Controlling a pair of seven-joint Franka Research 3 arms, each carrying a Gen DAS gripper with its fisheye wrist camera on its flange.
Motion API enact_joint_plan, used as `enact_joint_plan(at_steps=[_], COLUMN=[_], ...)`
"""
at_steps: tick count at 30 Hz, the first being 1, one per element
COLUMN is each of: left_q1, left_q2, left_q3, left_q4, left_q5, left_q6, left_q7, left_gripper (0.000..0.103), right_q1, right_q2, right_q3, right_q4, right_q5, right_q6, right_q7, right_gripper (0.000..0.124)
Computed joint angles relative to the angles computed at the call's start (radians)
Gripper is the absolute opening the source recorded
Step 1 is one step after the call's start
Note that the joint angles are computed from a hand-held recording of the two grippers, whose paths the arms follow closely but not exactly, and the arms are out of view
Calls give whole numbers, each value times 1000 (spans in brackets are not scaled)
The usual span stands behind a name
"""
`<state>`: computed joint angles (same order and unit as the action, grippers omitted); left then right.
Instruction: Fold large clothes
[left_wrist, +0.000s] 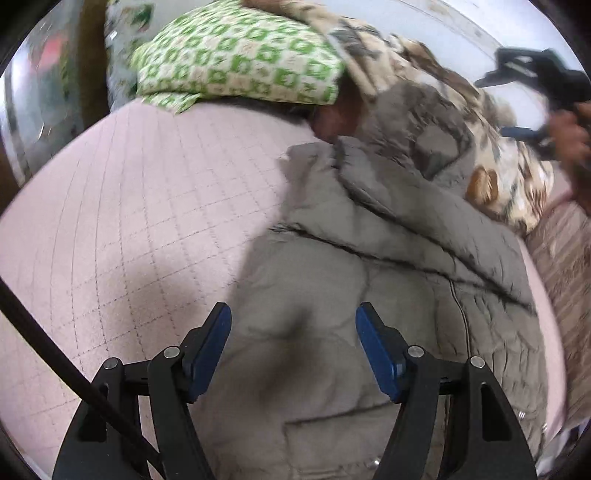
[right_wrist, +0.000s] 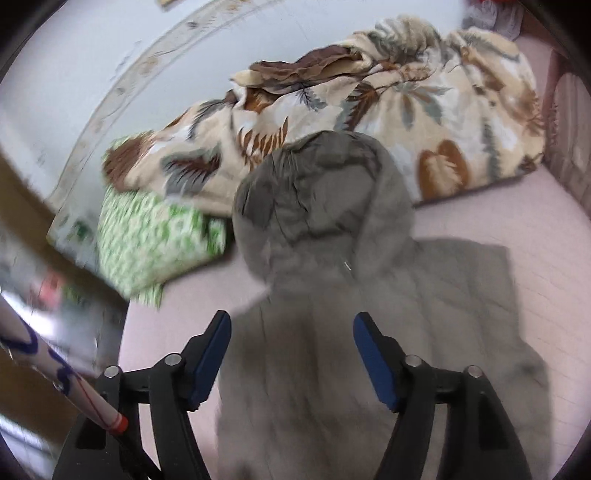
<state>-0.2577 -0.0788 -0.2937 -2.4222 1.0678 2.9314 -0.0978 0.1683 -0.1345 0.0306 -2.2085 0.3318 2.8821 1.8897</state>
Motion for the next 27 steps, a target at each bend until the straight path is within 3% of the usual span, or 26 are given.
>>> enact_joint_plan(at_steps=[4, 7, 10, 11, 14, 16, 18, 19, 20, 23, 27], left_q1=[30, 31, 25, 22, -4, -9, -9, -10, -12, -6, 37], left_q2=[44, 84, 112, 114, 125, 133, 131, 126, 121, 89, 26], left_q3=[34, 55, 57, 59, 86, 87, 81, 83, 87, 94, 72], left_q4=[-4, -8, -24, -30, -13, -9, -13, -19, -23, -43, -82], left_q5=[-7, -124, -281, -319, -255, -280, -341, -355, -357, -325, -259], left_q6=[77, 120, 161, 174, 162, 160, 156, 159, 162, 179, 201], left_q7=[-15, 94, 239, 277, 233, 257, 308, 316, 313, 271, 198], left_gripper=[69, 69, 69, 69, 69, 69, 69, 69, 69, 69, 69], right_q1=[3, 63, 100, 106, 96, 92, 62, 41, 32, 93, 117], right_q2=[273, 405, 559, 608, 726, 773, 808, 812, 810, 707, 445], right_q3=[-16, -95, -159, -174, -183, -190, -156, -126, -112, -176, -159], right_q4=[307, 462, 662, 724, 878, 940, 995, 1002, 1004, 861, 531], right_q5=[-136, -242, -290, -299, -297, -295, -279, -263, -255, -337, -391], right_q6=[-4, 7, -46, -61, -105, -122, -170, -191, -212, -186, -94], right_q7=[165, 323, 440, 466, 507, 528, 487, 439, 406, 405, 346], right_gripper=[79, 83, 83, 83, 83, 83, 66, 29, 19, 13, 11])
